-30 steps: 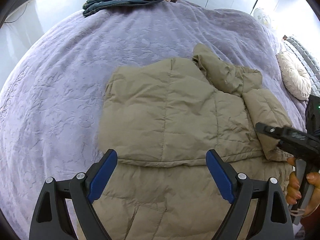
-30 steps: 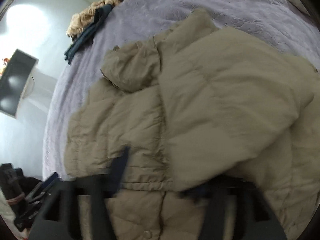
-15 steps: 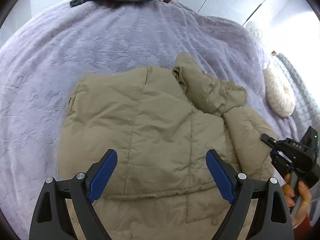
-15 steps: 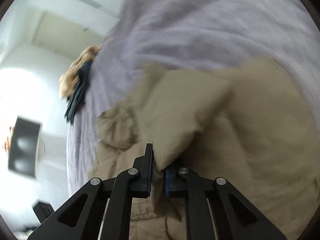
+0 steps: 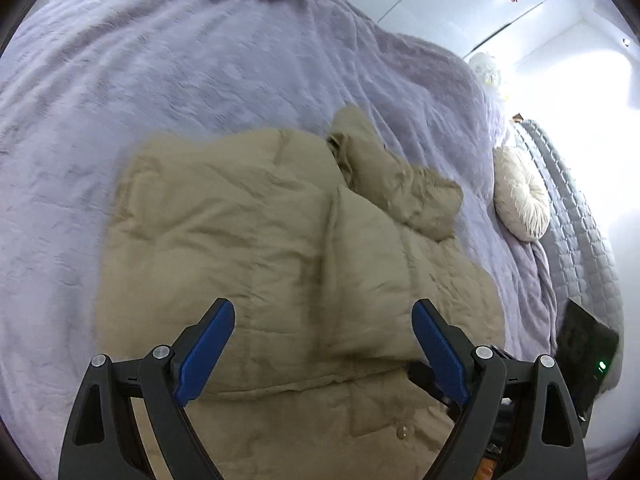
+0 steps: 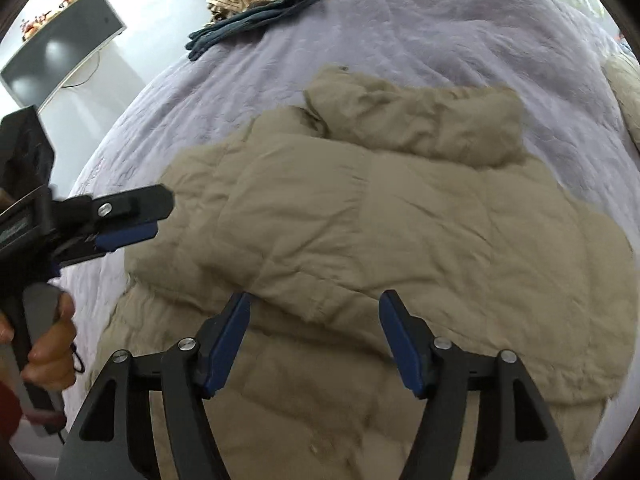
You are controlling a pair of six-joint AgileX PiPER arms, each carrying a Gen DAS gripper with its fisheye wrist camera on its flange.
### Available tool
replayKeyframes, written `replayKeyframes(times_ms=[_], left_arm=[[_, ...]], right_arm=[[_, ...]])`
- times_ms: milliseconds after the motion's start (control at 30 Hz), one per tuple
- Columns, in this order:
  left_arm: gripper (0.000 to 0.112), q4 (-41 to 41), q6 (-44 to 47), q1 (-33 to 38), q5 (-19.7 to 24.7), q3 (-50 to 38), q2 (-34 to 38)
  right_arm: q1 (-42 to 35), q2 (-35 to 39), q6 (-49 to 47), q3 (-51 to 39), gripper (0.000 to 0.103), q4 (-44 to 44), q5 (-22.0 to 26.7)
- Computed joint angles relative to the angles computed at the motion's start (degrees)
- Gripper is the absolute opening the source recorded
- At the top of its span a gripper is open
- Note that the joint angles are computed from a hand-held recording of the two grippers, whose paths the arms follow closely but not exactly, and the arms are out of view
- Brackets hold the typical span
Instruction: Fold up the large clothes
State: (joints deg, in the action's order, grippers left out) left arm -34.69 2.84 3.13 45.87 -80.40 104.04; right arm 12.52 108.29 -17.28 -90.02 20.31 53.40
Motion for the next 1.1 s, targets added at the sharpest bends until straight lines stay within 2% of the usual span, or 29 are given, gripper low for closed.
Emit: replayKeyframes(times_ms=[100,233,267,300,333,367,400,433,467,600,767,867,967,1000,1033,1100], left_arm=[[0.091,1.67,-1.68,-2.53,0.24,-2.15,2.57],[0.090,3.65,-4.15,-5.82,0.60,-5.87,6.84],[0.086,4.59,-5.00,-6.72,0.08,-6.32,7.38],[0.067,5.35,-5.71,-7.55,-0.34,-6.91,7.92],[0.041,5.75,-6.17,-7.96,0.15,-7.74,8.53],[0.028,5.84,-6.48,-8.34,1.12,-8.94,9.52],[0.015,5.45,-6.16,-8.37,1.14,-9.06,9.70],[0.015,5.44,-6.09,-8.56,-0.02,-7.99,8.98],[0.015,6.04,-6.29,-8.94,-1.27,-6.75,7.88],[0.015,10.38,-7.96,-10.25,-3.30,-1.86,4.20],[0.016,18.32,-13.43,-11.00,-2.10,0.54,3.27],[0.016,26.98,-19.10,-11.83,-0.52,0.90,0.71],[0.016,27.13,-18.33,-10.40,0.83,1.51,-2.23],[0.016,26.70,-17.46,-9.85,1.36,1.18,-3.03],[0.016,26.78,-17.27,-10.06,1.55,0.49,-3.26],[0.016,26.91,-16.56,-10.81,2.18,-2.68,-2.35]], right_arm=[[-5.90,-2.52,0.98,3.51,0.070,1.42,1.54],[-20.25,-2.37,3.78,5.11,0.070,5.67,6.50],[-22.80,-2.02,4.66,5.19,0.070,6.06,7.16],[-25.38,-1.56,5.07,5.15,0.070,6.83,7.87],[-28.18,-1.03,5.14,4.97,0.070,8.13,8.43],[-30.91,-0.62,5.09,4.94,0.069,9.44,8.32],[-32.43,-0.41,5.06,5.02,0.056,10.03,7.94],[-33.59,0.11,5.62,4.57,0.023,9.92,7.41],[-34.14,1.02,7.51,3.43,0.012,8.26,7.09],[-34.49,4.41,8.23,0.37,0.009,8.00,6.67],[-31.03,5.10,7.26,1.88,0.009,2.94,3.51],[-31.47,3.81,7.71,1.58,0.009,2.67,5.91],[-32.91,-0.19,3.71,3.11,0.010,5.49,8.25],[-33.33,-2.12,1.74,4.92,0.010,6.42,6.98],[-33.27,-5.68,-0.37,7.37,0.010,5.68,3.66],[-32.36,-7.65,-0.48,7.67,0.010,2.91,0.26]])
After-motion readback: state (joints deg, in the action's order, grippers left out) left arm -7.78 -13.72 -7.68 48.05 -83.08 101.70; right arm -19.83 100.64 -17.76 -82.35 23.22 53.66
